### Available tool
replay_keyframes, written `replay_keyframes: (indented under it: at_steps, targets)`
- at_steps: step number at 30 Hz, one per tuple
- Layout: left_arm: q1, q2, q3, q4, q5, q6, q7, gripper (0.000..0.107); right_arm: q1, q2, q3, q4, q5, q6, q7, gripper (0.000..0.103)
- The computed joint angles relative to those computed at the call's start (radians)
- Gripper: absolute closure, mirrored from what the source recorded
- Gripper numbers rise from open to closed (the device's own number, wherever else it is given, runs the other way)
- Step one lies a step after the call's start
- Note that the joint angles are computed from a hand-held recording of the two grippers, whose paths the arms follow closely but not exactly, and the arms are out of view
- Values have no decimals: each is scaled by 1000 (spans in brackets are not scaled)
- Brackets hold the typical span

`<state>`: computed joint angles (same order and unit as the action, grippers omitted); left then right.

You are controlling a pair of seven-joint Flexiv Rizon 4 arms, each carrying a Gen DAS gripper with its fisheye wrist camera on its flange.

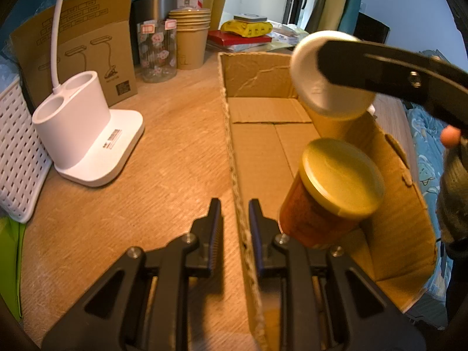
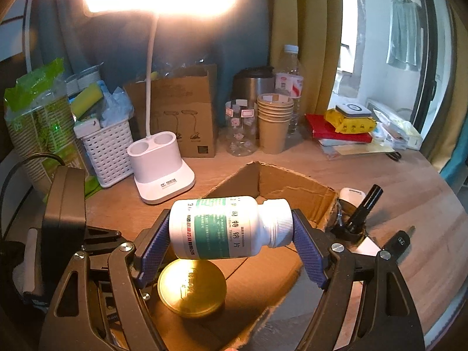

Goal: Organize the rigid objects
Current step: 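Lower the pill bottle into the box beside the jar and release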

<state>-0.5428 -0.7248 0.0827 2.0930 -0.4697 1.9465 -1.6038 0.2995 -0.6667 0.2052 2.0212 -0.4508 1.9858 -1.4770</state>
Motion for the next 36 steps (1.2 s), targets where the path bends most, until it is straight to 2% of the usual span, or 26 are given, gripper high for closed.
replay_keyframes:
  at_steps: [5, 12, 18, 20, 23, 36]
  targets:
    - [16, 0, -15, 1, 9, 4, -9, 86, 20, -9, -5, -19, 2, -34, -2, 22]
    - [-7, -15, 4, -18, -3, -5, -6, 86, 34, -21, -8, -43, 17, -103, -4, 22]
    - [-2, -8, 3, -11, 5, -4, -6, 86, -41, -38, 78, -61, -26, -178, -21, 21]
    - [-6, -5, 6, -6, 4, -2, -5, 86, -21, -30, 57, -52, -12, -170, -32, 19]
    - [-1, -2, 1, -2, 5, 0, -7, 86, -37, -27, 72, -43, -4, -141, -41, 18]
    - [8, 0, -5, 2, 10, 3, -8, 85, 35, 28, -41, 9, 85, -58, -38, 17]
